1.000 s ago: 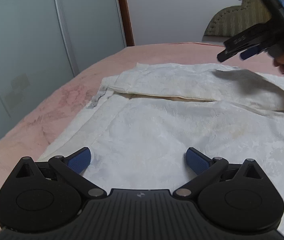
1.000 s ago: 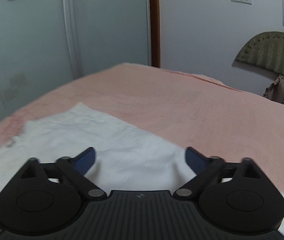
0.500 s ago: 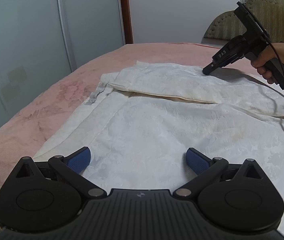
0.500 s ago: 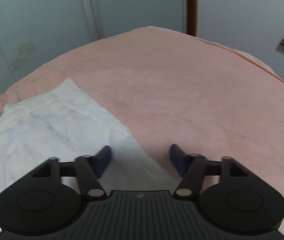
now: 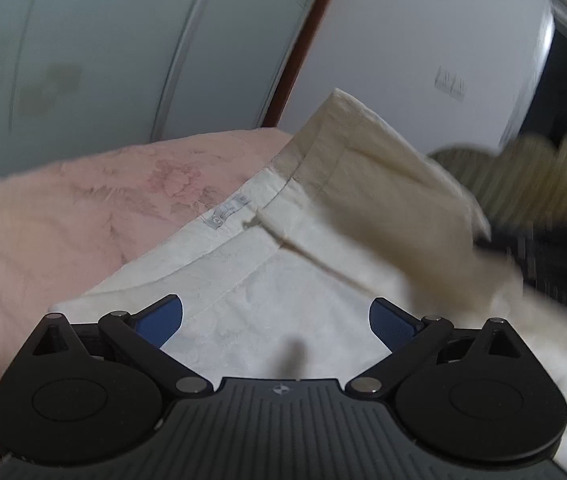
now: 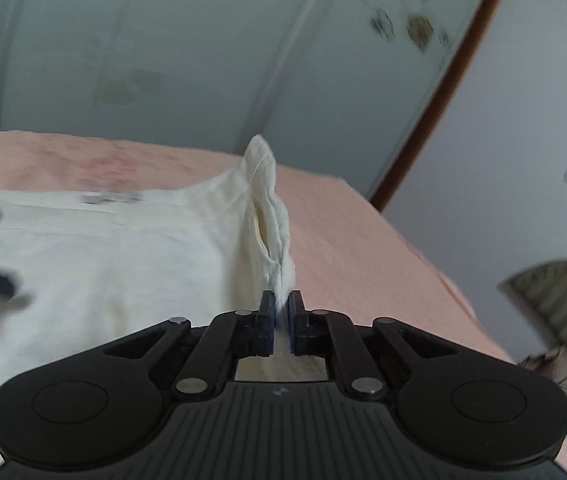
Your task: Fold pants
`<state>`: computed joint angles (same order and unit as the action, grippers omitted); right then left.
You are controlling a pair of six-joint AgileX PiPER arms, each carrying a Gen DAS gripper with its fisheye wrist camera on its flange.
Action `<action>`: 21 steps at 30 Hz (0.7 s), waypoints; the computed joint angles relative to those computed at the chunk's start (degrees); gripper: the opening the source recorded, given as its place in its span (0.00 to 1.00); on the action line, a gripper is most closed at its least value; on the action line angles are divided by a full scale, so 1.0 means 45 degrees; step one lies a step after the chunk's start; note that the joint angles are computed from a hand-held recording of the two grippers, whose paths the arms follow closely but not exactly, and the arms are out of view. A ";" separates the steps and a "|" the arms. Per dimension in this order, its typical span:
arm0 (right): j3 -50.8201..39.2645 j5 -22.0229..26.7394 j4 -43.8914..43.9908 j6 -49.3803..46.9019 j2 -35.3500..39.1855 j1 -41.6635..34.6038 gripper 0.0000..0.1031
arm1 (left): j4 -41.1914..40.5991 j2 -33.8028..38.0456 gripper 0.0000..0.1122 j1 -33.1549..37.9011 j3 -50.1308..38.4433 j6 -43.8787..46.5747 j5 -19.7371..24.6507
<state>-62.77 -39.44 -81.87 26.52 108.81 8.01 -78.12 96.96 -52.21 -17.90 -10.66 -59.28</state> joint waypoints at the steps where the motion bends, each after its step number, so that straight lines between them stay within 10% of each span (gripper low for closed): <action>1: 0.1172 -0.0451 0.0301 -0.0880 -0.0753 -0.0243 0.06 | 0.0335 -0.0352 0.91 -0.0363 0.0577 -0.1273 -0.0402; 6: 0.4730 -0.1235 0.1352 -0.3267 -0.2141 -0.0611 0.06 | 0.1876 -0.0865 0.92 -0.0857 0.1887 -0.4743 -0.1682; 13: 0.6865 -0.2435 0.4184 -0.5271 -0.1315 -0.0755 0.06 | 0.7727 -0.1610 0.84 0.5221 0.0870 -0.6760 0.3147; 17: 0.7727 -0.2612 0.5381 -0.6866 -0.1387 -0.0610 0.06 | 0.7413 -0.1948 0.14 0.5736 0.0297 -0.5109 0.4133; 21: 0.8545 -0.2549 0.4883 -0.6977 -0.2158 -0.0820 0.06 | 0.8015 -0.2721 0.09 0.6282 0.0998 -0.4201 0.4585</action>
<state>-24.32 -50.91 -59.89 -4.88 99.10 4.32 -42.05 84.71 -23.94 -13.41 -29.56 -38.65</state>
